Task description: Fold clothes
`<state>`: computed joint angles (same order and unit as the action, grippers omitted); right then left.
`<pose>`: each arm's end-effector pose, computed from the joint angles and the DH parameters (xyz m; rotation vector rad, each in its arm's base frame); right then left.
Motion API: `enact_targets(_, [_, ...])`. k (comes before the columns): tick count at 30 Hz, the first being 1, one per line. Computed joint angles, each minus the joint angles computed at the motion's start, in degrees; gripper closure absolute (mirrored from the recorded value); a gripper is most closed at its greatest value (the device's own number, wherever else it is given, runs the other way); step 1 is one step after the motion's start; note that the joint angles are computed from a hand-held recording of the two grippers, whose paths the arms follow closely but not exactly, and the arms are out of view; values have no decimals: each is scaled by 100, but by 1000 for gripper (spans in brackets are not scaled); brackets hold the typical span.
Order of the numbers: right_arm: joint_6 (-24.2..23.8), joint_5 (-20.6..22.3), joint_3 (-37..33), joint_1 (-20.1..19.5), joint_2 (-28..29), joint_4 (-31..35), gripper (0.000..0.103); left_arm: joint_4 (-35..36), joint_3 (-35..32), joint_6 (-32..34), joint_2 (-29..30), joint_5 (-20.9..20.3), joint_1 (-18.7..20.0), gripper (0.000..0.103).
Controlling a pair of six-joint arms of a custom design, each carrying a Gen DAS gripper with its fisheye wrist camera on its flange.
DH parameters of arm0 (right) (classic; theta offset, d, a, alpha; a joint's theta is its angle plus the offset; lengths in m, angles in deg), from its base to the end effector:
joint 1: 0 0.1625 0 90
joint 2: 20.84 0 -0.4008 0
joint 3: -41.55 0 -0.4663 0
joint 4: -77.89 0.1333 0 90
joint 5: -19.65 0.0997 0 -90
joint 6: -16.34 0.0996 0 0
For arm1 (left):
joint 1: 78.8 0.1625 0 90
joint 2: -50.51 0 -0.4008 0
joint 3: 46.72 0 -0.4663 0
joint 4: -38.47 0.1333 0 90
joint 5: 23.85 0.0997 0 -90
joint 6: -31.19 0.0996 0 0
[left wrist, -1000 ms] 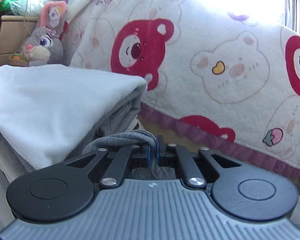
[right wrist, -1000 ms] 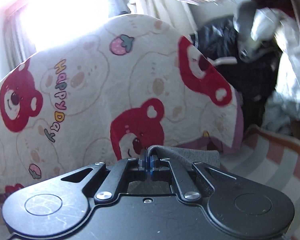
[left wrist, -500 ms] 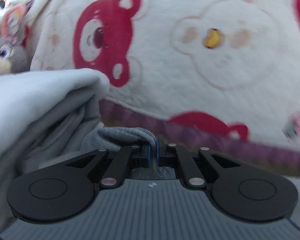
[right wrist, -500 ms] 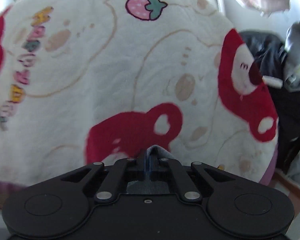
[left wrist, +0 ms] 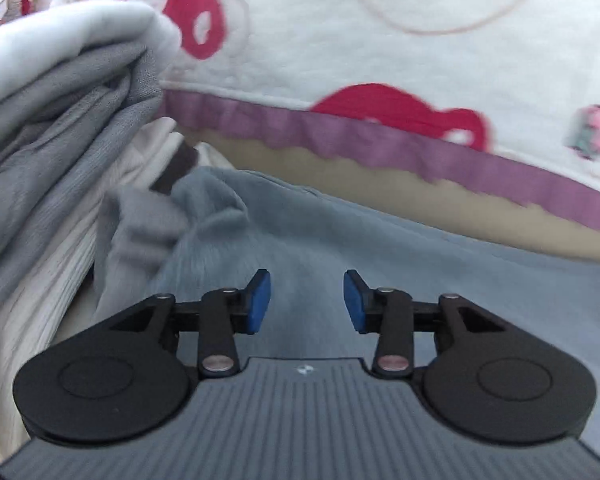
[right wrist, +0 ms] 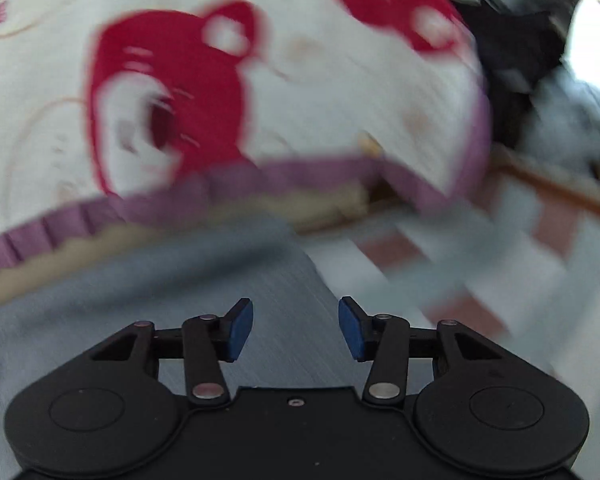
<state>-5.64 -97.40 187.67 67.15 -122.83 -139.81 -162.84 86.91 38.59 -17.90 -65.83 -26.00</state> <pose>-0.0551 -0.3574 0.3190 -0.4066 -1.8240 1.3417 -0.1130 -0.4918 0.1374 0.4625 2.2589 -1.1908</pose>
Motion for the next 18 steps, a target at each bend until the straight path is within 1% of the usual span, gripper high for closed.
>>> enact_targets(1, [318,90,159,-196,-282,219,50,-161,273,102,-178,-230,-18,62])
enact_targets(2, [630,201,316,-409,-585,466,51,-82,529,41,-402,-375,-85,62])
enact_targets(3, [936,335,468,-639,-912,743,72,237,790,-135,-726,-509,-170,62])
enact_targets(4, [1232,494,616,-889,-1265,1052,91,438,1028,-257,-961,-672,-242,62])
enact_targets(6, [1665,877,760,-1294,-1681,1491,91,894,1462,-468,-1442,-986,-354,61])
enact_targets(7, [1857,1286,873,-1540,-1915,1639,91,1013,1641,-551,-1600,-1200,-366,61])
enact_targets(8, [2040,1740,990,-1807,-2160,1783,91,1080,1760,-624,-1700,-1506,-307,61])
enact_targets(9, [2029,2051,1064,-1941,-2250,1822,91,1132,1872,-680,-1786,-1817,-241,61])
enact_targets(10, [1990,2342,1129,-2058,-2313,1847,91,1136,1949,-688,-1824,-2189,-109,58])
enact_targets(11, [1948,2635,1193,-2177,-2374,1874,91,1118,1973,-687,-1800,-2476,42,57])
enact_targets(12, [1863,2775,1222,-2175,-2371,1896,91,1164,2001,-736,-1808,-2523,83,57])
enact_targets(13, [1770,2894,1244,-2157,-2357,1919,91,1226,2031,-787,-1825,-2482,71,57])
enact_targets(16, [1586,3581,1415,-2204,-2670,2335,91,1377,2131,-717,-1979,-2169,-200,57])
enact_targets(18, [1387,3944,1520,-2104,-2847,2724,91,1356,2154,-719,-2031,-2202,-297,57])
